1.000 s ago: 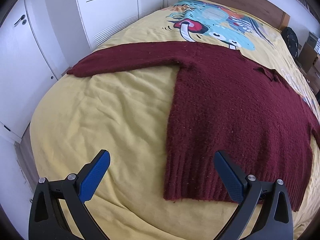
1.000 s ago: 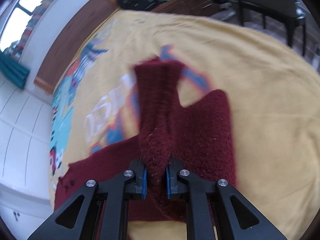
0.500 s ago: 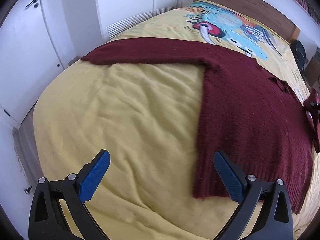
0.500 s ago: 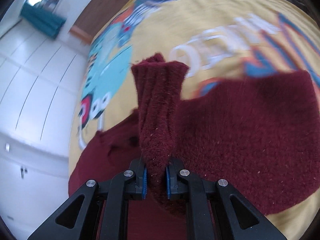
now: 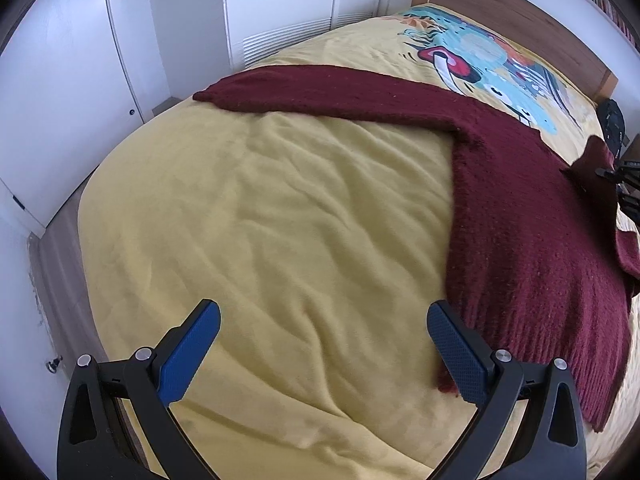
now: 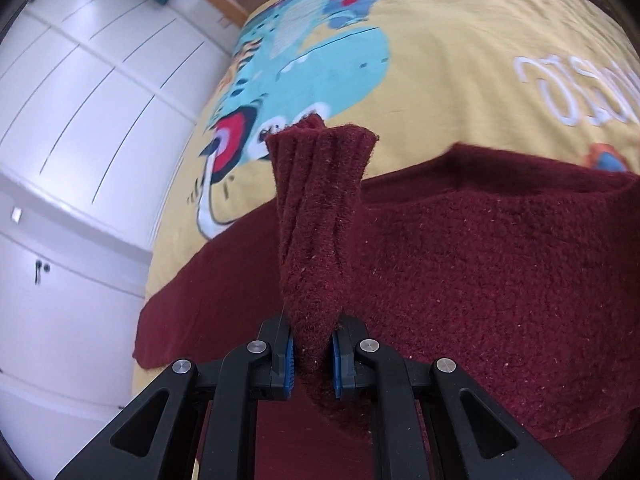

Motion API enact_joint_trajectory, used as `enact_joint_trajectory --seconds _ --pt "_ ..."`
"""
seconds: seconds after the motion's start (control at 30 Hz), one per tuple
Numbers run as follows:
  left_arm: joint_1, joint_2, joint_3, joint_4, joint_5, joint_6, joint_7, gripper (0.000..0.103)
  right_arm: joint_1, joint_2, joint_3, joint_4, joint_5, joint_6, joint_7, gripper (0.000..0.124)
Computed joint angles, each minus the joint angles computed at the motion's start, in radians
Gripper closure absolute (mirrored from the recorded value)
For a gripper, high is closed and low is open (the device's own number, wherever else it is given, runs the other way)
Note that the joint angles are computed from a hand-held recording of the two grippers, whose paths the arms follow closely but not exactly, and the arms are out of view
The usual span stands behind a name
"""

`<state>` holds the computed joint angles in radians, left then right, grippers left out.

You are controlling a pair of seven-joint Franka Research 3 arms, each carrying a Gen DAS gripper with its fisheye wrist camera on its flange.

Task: Fold small clothes
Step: 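Lift the held sleeve with the right tool and lay it across the sweater body, then open the right tool to release the sleeve and withdraw it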

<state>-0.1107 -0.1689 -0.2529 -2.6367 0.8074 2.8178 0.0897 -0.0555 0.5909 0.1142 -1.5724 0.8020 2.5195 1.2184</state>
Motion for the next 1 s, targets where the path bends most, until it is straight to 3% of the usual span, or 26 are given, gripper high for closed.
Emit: enact_joint_trajectory --seconds 0.23,0.47,0.63,0.7,0.87,1.0 --pt "0.009 -0.004 0.007 -0.017 -0.006 0.008 0.002 0.001 0.036 0.03 0.018 0.022 -0.018 -0.001 -0.011 0.11" --pt "0.011 0.009 0.007 -0.006 0.001 0.002 0.009 0.001 0.108 0.076 -0.005 0.042 -0.123 0.006 0.045 0.107" --pt "0.006 0.021 0.007 0.004 0.008 0.0 0.01 0.001 0.146 0.134 -0.021 0.09 -0.212 0.001 0.124 0.098" --pt "0.001 0.025 0.007 0.008 0.005 -0.003 0.011 0.001 0.143 0.147 -0.009 0.105 -0.219 0.0 0.131 0.088" --pt "-0.005 0.02 0.004 0.015 0.016 -0.023 -0.001 0.001 0.126 0.132 0.034 0.104 -0.215 -0.007 0.054 0.084" --pt "-0.001 0.011 -0.013 0.032 0.099 -0.047 -0.071 0.001 0.131 0.058 0.032 0.0 -0.197 0.074 -0.022 0.084"
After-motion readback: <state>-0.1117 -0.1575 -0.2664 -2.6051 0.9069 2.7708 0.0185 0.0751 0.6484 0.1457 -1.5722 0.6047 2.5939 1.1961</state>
